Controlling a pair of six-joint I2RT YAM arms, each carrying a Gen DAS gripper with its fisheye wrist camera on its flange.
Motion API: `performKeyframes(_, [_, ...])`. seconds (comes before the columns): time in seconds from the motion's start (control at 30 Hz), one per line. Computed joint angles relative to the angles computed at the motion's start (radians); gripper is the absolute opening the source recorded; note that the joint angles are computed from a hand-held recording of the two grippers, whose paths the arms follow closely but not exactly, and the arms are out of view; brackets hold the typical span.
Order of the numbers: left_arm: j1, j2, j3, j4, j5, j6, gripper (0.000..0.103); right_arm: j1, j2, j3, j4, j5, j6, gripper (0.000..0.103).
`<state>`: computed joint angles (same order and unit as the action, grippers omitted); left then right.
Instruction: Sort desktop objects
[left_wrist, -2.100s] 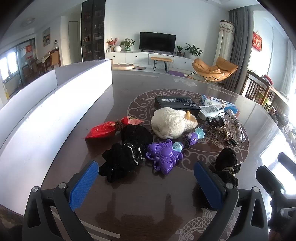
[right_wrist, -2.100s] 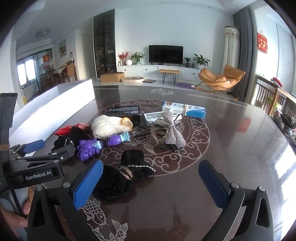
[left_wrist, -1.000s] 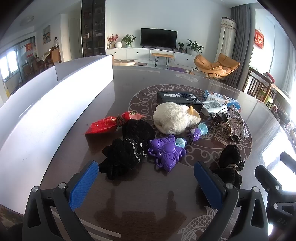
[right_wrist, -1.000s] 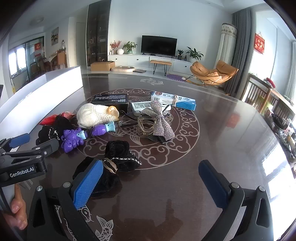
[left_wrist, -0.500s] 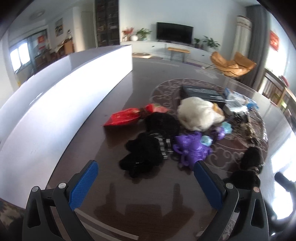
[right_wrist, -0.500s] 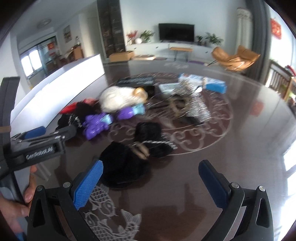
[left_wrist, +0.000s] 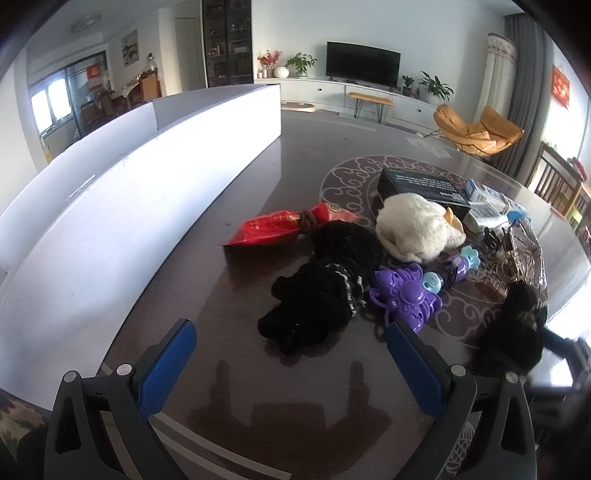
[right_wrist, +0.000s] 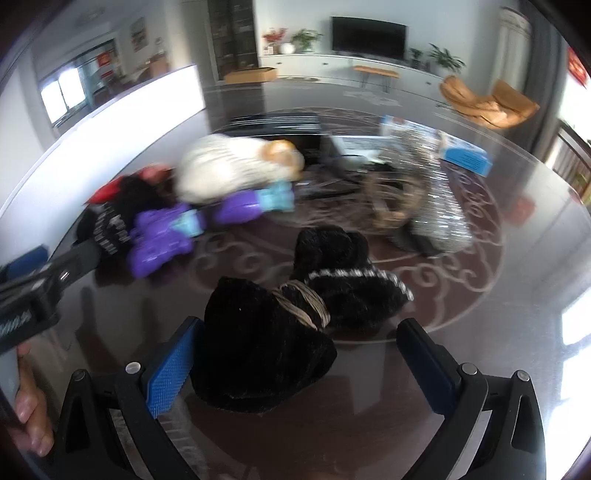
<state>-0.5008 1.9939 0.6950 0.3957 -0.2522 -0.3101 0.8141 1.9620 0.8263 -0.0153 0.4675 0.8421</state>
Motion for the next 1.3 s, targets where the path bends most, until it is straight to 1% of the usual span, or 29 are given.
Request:
performKeyframes(0.2, [-0.009, 0.003, 0.01, -0.012, 0.011, 0.013, 0.103, -0.033, -0.048, -0.078, 0.021, 0.021, 0.032, 0.103])
performKeyframes(0.3, [-0.011, 0.0, 0.007, -0.014, 0.019, 0.018, 0.103, -0.027, -0.037, -0.056, -0.011, 0.039, 0.043, 0.103])
performKeyframes(0.47, [-0.015, -0.002, 0.01, -0.021, 0.023, 0.025, 0.103, -0.027, -0.036, -0.05, -0.018, 0.039, 0.045, 0.103])
performKeyframes(1.0, [-0.03, 0.056, 0.072, -0.114, 0.053, 0.038, 0.103, -0.025, -0.035, -0.05, -0.018, 0.041, 0.049, 0.103])
performKeyframes(1.2, [-0.033, 0.08, 0.089, -0.131, 0.054, 0.044, 0.103, -0.024, -0.035, -0.049, -0.019, 0.041, 0.05, 0.103])
performKeyframes(1.3, [-0.032, 0.076, 0.072, -0.116, 0.052, 0.048, 0.103, -0.023, -0.035, -0.048, -0.021, 0.042, 0.052, 0.103])
